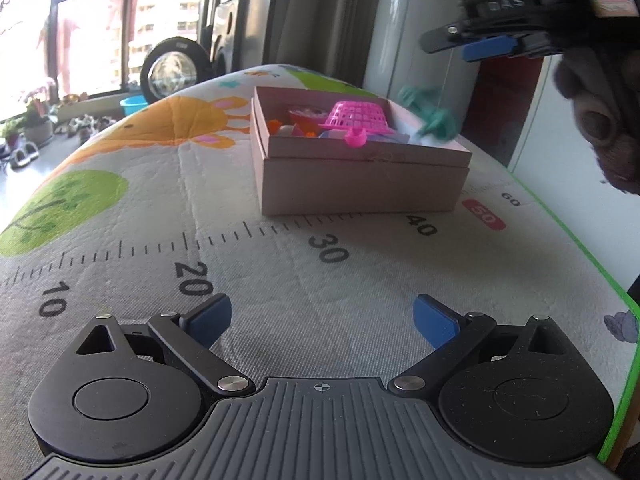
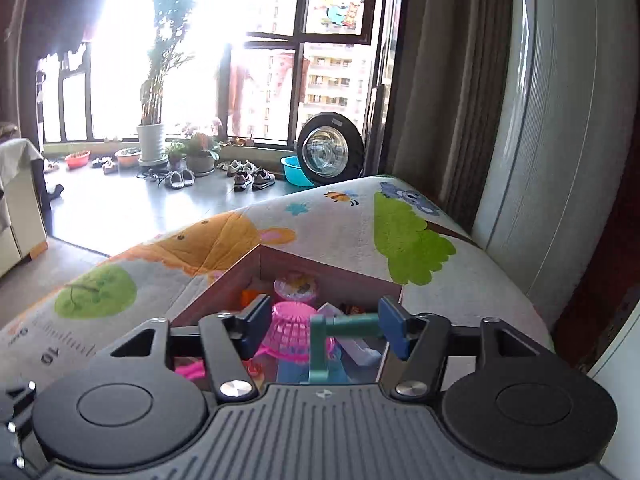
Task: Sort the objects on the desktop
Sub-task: 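Carry the teal piece over the box with the right gripper and release it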
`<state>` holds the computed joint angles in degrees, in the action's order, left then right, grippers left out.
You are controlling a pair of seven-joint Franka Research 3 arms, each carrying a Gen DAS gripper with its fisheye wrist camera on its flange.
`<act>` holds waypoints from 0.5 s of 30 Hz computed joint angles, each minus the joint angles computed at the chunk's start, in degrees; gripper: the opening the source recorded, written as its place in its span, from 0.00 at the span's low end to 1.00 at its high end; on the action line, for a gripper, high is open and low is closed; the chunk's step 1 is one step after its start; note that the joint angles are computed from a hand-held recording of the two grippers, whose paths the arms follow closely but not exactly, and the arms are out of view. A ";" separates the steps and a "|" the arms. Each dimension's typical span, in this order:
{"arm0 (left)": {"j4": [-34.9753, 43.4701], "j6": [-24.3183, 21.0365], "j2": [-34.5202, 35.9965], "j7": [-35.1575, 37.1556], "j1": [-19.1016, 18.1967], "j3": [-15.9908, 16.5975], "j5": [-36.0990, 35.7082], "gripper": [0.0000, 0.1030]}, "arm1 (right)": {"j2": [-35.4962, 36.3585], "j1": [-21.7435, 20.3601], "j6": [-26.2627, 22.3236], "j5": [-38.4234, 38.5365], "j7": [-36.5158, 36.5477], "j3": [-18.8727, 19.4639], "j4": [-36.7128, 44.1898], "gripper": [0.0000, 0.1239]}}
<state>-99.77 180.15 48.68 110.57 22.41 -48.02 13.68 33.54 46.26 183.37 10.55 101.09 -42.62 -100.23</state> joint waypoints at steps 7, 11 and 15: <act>1.13 -2.58 2.94 2.00 2.60 -3.66 -1.40 0.99 | 8.98 -20.23 -15.78 1.29 1.62 19.95 21.05 0.56; 1.06 -2.73 3.56 3.36 3.31 -4.68 -2.68 0.99 | 15.87 -23.16 -20.80 -1.73 3.29 22.66 31.18 0.56; 1.00 -2.69 3.66 4.03 3.44 -4.92 -3.54 1.00 | 23.63 -23.38 -25.98 -9.25 3.58 20.81 43.69 0.47</act>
<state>-98.77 177.47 52.34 114.59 25.85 -52.94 10.14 57.17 22.88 157.40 1.30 104.67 -21.80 -56.54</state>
